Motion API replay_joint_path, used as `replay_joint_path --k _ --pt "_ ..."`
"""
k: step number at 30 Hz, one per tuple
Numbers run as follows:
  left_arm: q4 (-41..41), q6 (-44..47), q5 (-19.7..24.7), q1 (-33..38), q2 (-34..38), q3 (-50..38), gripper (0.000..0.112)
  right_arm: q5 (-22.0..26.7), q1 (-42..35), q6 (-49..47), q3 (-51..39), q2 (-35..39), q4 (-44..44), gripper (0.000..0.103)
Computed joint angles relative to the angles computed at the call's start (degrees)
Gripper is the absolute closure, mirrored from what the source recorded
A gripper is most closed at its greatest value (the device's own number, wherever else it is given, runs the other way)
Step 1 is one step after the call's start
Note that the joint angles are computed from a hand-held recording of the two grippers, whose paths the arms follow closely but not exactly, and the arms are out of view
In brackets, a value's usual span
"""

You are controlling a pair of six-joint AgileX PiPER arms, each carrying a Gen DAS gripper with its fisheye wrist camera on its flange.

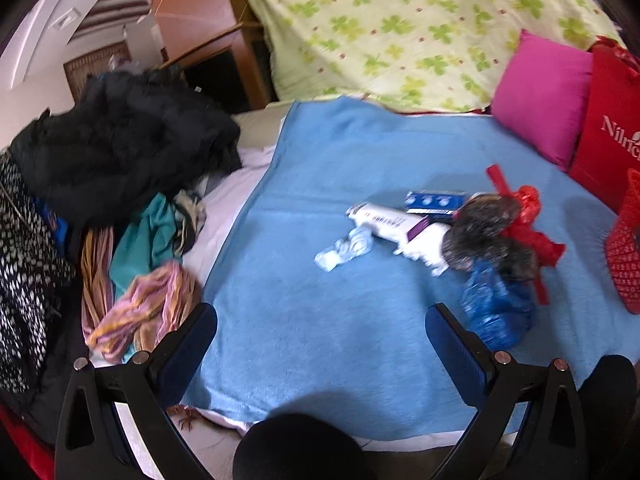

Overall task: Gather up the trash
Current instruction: 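Grasp the black plastic bag with the right tool while the left grasps the blue plastic bag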

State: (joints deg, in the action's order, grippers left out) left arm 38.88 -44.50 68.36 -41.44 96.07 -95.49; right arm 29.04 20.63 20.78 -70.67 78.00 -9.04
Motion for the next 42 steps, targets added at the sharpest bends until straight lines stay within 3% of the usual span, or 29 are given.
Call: replay_joint_path --k 2,9,13,15,16,17,19,24,33,34,37,40,42 --pt "-1.14 0.37 -1.00 0.65 -0.36 1.29 0.009 0.05 -0.78 -4.43 -2.31 5.20 3.29 0.000" --pt "-5.53 3.13 -4.50 2.60 -0.26 3.13 0.009 6.84 -6.26 -21.00 -15.31 23.37 21.78 0.002" --pt "-10.34 6.76 -6.61 4.46 0.01 3.14 0.009 15.19 -9.64 -27.54 -25.44 32.57 31.10 0.025" --pt "-12.89 8.29 -7.25 5.09 0.38 2.91 0.009 19.29 -10.36 -28.11 -29.75 35.89 33.06 0.028" --pt "-14.04 8.92 -7.38 5.25 0.65 2.72 0.009 20.54 -10.68 -28.64 -31.15 37.17 34.77 0.033" --pt "-15.01 9.45 -7.49 5.36 0.97 2.55 0.009 21.42 -11.12 -29.70 -32.09 38.14 36.76 0.050" --pt "-17.07 10.85 -7.70 5.77 1.65 2.19 0.009 21.50 -11.13 -29.89 -32.00 38.35 38.35 0.054" --pt "-24.57 15.07 -8.86 7.05 4.48 0.14 0.009 13.54 -10.45 -33.08 -22.53 30.40 39.30 0.059" --pt "-31.72 23.42 -13.82 5.41 14.38 -8.20 0.010 8.00 -15.19 -41.74 -7.17 12.11 48.42 0.059" --pt "-32.50 24.88 -14.23 5.30 16.08 -9.58 0.015 7.54 -15.98 -41.89 -5.60 9.72 48.60 0.059" --pt "-38.01 29.21 -12.29 5.94 20.05 -13.22 0.047 7.35 -19.49 -43.34 -1.44 3.39 50.96 0.059" --pt "-39.23 29.18 -13.66 5.48 20.47 -12.13 0.054 8.44 -24.46 -44.37 1.27 -2.10 52.23 0.060" --pt "-38.48 28.48 -14.56 4.93 19.33 -11.06 0.065 8.82 -27.31 -44.15 2.44 -4.68 52.02 0.059"
